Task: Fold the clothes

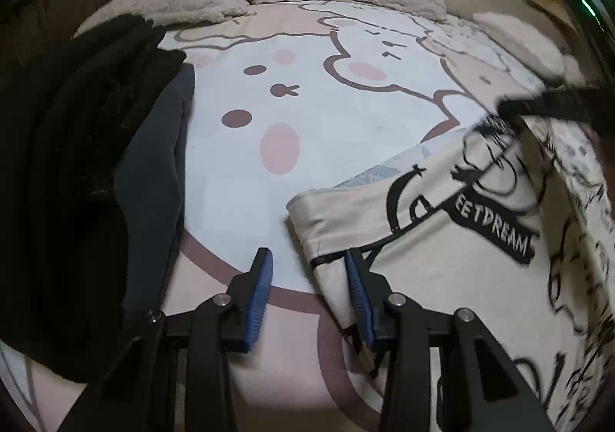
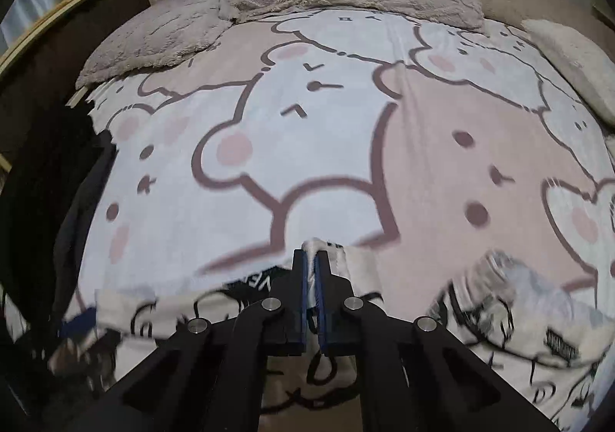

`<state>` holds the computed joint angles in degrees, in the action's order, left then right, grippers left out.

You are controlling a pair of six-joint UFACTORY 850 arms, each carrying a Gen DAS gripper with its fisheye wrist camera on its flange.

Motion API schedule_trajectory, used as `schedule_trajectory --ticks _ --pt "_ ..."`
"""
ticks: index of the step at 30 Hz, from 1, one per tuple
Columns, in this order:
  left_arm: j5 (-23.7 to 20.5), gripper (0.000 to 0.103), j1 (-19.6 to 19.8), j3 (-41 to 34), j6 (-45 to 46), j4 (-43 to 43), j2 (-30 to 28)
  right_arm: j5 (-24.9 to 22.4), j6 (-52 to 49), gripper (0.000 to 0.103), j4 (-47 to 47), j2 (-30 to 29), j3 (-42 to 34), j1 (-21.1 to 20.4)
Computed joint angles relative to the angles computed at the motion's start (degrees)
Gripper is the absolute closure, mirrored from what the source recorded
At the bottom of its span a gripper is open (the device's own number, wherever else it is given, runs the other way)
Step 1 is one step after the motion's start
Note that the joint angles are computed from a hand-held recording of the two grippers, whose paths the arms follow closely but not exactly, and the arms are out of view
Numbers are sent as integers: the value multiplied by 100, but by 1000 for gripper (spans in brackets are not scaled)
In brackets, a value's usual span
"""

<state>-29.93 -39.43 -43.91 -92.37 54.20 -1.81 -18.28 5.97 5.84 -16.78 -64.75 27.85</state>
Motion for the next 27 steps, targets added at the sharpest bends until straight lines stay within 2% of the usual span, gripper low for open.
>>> schedule_trajectory --ticks 3,5,6,7,8,9,11,12,13,14,15,17,19,21,23,25,27 --pt "-210 63 -13 -47 80 -87 -37 -648 -97 98 73 -657 -653 64" --pt "-310 63 -15 -68 183 -159 -40 -805 -259 96 221 -780 -764 74" --pt "-398 63 -24 -88 247 -179 -49 -714 -581 90 559 -598 -617 13" --pt "-509 62 -32 -103 304 -203 -46 -630 -1026 54 1020 -408 -463 -64" --pt "-624 61 -39 -116 358 -226 -40 -569 -1488 13 1498 -222 -318 -142" --pt "-739 56 -46 -129 408 -246 -35 -458 -1856 7 1903 96 -90 -241" --pt "-891 56 -47 -143 494 -321 0 -175 -2650 7 2514 877 471 -425" --pt "-994 57 -93 -147 487 -349 45 -232 -2885 7 2635 1311 788 -550" --pt "-1123 57 -154 -154 468 -366 90 -328 -3112 12 2741 1750 1082 -694" --pt "-1264 57 -240 -174 433 -337 111 -441 -3294 26 2848 2018 1275 -802" --pt "-1437 57 -357 -197 384 -274 133 -611 -3324 34 2734 2392 1584 -944" --pt "-1693 57 -622 -206 284 -141 237 -911 -3376 68 2504 3018 2109 -1212" --pt "-1829 57 -907 -206 189 -77 379 -1174 -3308 78 2144 3590 2676 -1389" --pt "-1574 57 -1118 -162 83 -107 553 -1497 -3449 80 1929 4082 3205 -1521" --pt "-1196 57 -1357 -123 82 -283 655 -1738 -3385 80 1735 4331 3584 -1517" --pt "-946 57 -1559 -133 234 -552 614 -1825 -2858 80 1212 4393 3910 -1487" --pt "-1261 57 -1668 -198 635 -880 359 -1805 -2909 80 1259 4625 4147 -1683"
